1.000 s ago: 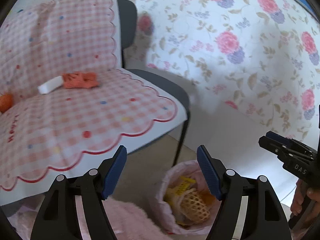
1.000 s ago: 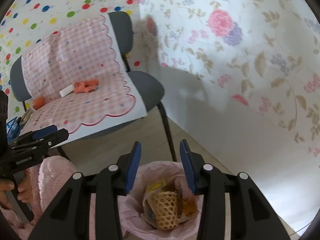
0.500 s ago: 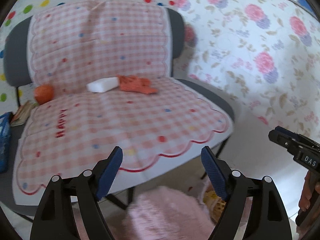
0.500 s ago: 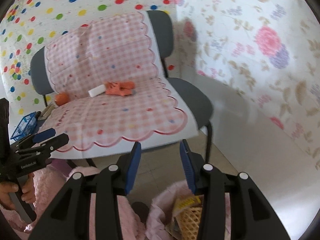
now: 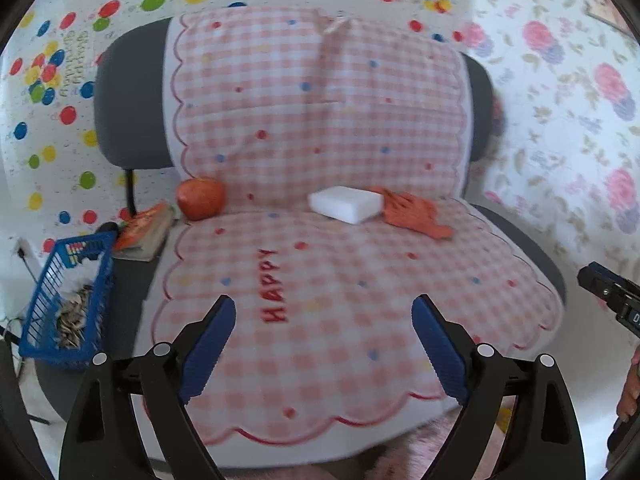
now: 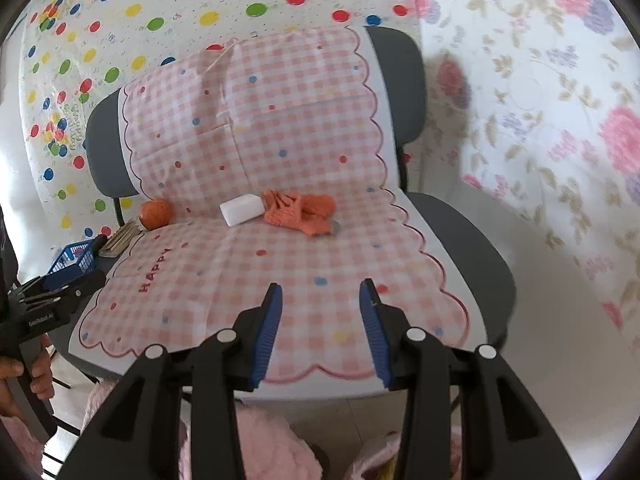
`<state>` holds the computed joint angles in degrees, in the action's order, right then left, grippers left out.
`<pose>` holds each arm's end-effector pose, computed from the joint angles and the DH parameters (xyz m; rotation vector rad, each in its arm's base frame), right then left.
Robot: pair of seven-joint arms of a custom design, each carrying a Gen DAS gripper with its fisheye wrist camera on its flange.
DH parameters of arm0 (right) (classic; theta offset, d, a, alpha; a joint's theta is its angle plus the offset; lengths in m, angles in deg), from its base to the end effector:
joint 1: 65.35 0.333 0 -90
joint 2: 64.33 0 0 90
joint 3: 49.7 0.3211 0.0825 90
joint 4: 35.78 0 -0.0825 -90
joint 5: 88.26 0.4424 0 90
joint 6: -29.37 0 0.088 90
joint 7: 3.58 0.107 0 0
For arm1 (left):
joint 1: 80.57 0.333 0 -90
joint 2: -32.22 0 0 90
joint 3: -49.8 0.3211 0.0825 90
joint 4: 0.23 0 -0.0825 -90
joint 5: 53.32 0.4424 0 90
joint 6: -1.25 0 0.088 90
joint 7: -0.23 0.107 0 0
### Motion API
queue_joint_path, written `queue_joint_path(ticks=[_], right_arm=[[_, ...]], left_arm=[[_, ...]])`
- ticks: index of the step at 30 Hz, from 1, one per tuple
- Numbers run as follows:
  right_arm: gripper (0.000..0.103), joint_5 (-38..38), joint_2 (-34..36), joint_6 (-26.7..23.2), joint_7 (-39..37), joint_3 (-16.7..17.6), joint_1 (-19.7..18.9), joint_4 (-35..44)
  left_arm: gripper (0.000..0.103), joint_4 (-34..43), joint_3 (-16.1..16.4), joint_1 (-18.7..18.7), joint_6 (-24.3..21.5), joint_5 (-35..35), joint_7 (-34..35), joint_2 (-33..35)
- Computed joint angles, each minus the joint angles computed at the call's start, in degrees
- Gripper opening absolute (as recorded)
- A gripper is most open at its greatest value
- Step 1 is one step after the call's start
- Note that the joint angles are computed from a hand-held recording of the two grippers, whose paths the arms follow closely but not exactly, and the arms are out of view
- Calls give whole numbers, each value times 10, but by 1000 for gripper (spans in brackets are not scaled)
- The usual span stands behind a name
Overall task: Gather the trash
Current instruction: 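Move both grippers back toward the chair items, then grasp the white foam block with the left gripper while the right grasps the orange knitted toy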
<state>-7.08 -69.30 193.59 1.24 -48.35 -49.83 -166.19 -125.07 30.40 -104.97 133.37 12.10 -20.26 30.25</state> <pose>0.5623 0.1132 0.4042 -1.9308 1.1393 -0.4466 0.4442 -0.4013 0.4035 -1.9660 1.2850 -0.7463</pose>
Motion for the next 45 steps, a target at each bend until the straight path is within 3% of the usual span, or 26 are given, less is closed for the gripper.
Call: queue_joint_path(ticks=[3,7,13,18,20,25,28,30,31,33,34,35,37,38,40,42,44,45], right_arm=[[48,-25,33,-3,20,7,1,35],[48,-60,84,1,51,21,-1,85],[48,-174,184,-6,161,46,-13,186],[41,-268,275,-27,230,66,-18,288],[34,-239,314,-23,188,106,-40,333],[33,-307,379,-54,225,123,-34,412],[33,-367,423,-66,280,113,-11,469],[30,-413,449,-45,331,95,13,501],[20,-433,458,-30,354,85,25,510],[14,-483,482,-13,426,44,60,539],[8,-493,489,-25,438,44,59,550],[4,-494,494,-54,434,62,43,560],[4,-471,494,-123,365,136,-15,560],[4,-443,490,-181,312,172,-48,557],[4,-413,479,-234,266,192,-70,546],[4,-388,452,-187,246,180,-64,509],[4,-363,426,-89,224,157,-46,468],[5,-362,421,-67,223,163,-53,458]], left_arm=[[89,3,9,9,2,-4,5,4],[90,20,22,23,20,-3,20,26],[90,68,51,40,50,7,54,79],[90,101,76,49,68,15,72,110],[90,107,83,51,69,13,77,115],[90,105,95,63,74,2,83,116],[89,104,99,69,71,-7,93,119],[89,102,102,72,68,-9,92,118],[89,100,102,74,69,-9,88,117],[89,99,104,77,70,-10,86,117],[89,100,104,78,69,-11,87,118],[89,101,104,79,69,-11,88,119],[89,106,104,80,71,-10,89,122],[89,108,104,79,72,-9,90,125],[89,118,105,78,73,-11,94,133],[89,128,107,77,84,-8,93,142],[90,139,109,76,107,-1,98,153],[90,151,110,77,133,-1,114,166]])
